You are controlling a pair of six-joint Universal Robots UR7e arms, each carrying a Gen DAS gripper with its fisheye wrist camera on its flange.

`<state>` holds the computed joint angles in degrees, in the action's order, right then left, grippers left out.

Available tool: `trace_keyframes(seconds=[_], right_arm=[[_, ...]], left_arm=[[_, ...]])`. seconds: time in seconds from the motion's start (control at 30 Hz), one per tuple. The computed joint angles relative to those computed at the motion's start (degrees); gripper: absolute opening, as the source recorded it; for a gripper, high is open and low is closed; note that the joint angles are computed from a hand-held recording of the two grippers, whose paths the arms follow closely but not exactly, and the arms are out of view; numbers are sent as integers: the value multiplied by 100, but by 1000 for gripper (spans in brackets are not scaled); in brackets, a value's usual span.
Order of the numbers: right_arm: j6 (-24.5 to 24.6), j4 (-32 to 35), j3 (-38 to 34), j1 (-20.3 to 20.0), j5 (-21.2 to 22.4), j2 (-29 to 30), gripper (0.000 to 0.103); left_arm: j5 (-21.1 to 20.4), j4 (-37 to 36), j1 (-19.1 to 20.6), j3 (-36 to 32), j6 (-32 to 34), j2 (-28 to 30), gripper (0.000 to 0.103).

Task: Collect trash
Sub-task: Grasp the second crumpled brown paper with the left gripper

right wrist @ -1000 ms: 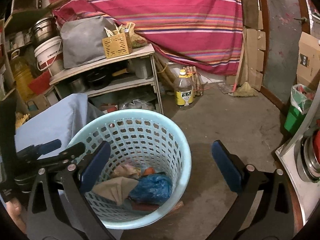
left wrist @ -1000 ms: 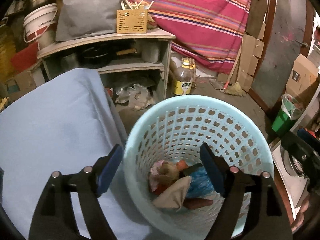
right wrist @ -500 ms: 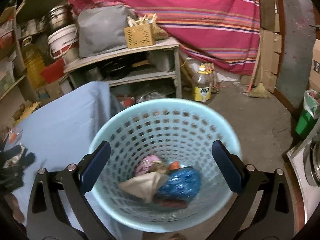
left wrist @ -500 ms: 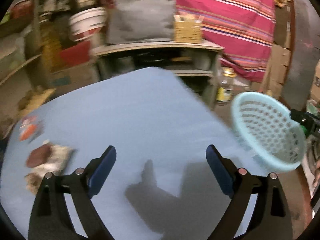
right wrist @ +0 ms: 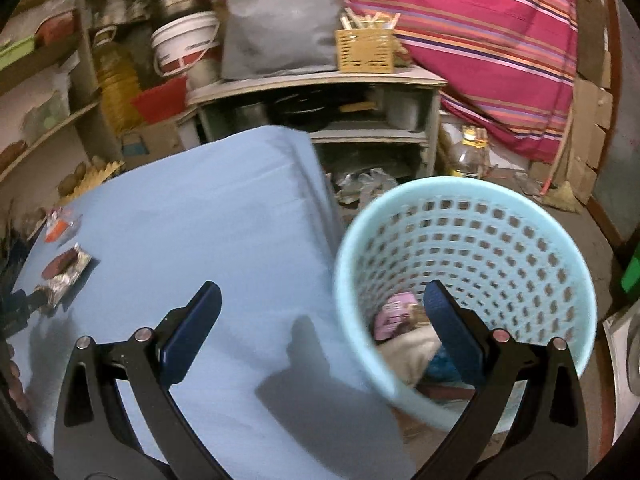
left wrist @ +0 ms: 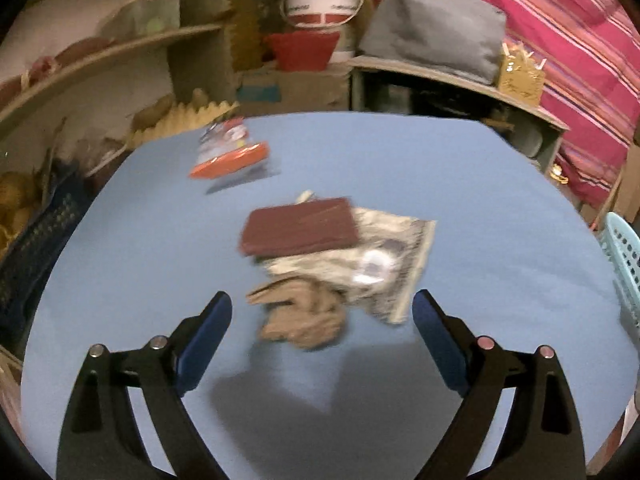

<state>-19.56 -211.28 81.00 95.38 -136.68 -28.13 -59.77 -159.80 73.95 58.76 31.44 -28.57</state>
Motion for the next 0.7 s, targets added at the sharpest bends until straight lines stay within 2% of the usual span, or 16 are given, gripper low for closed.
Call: trace_keyframes(seconds=[0.1,0.23,0.27,0.33,0.37,0.4,0.7], right_arm=[[-137,226,-373,75,-104,255,99],[-239,480,-785,143,-146,522,99],[-257,570,-912,165,-147,600,99],[-316,727,-1172,207,-138,756,99],[-347,804,-1305,228,-126,836,99],[-374,885,-1436,252,-116,910,99],[-489,1911,-3045,501,145,1862,99]], left_arm=[[26,183,85,-209,40,76,90],[-312,426,171,-356,-18,47,87],[-360,487,181,-404,10,61,83],[-398,771,186,-526,-33,92,60],[-455,1064,213,-635,-159,107,55],[-529,1273,242,-720,-272,121,55],[-775,1362,313,-694,-216,-60,49]])
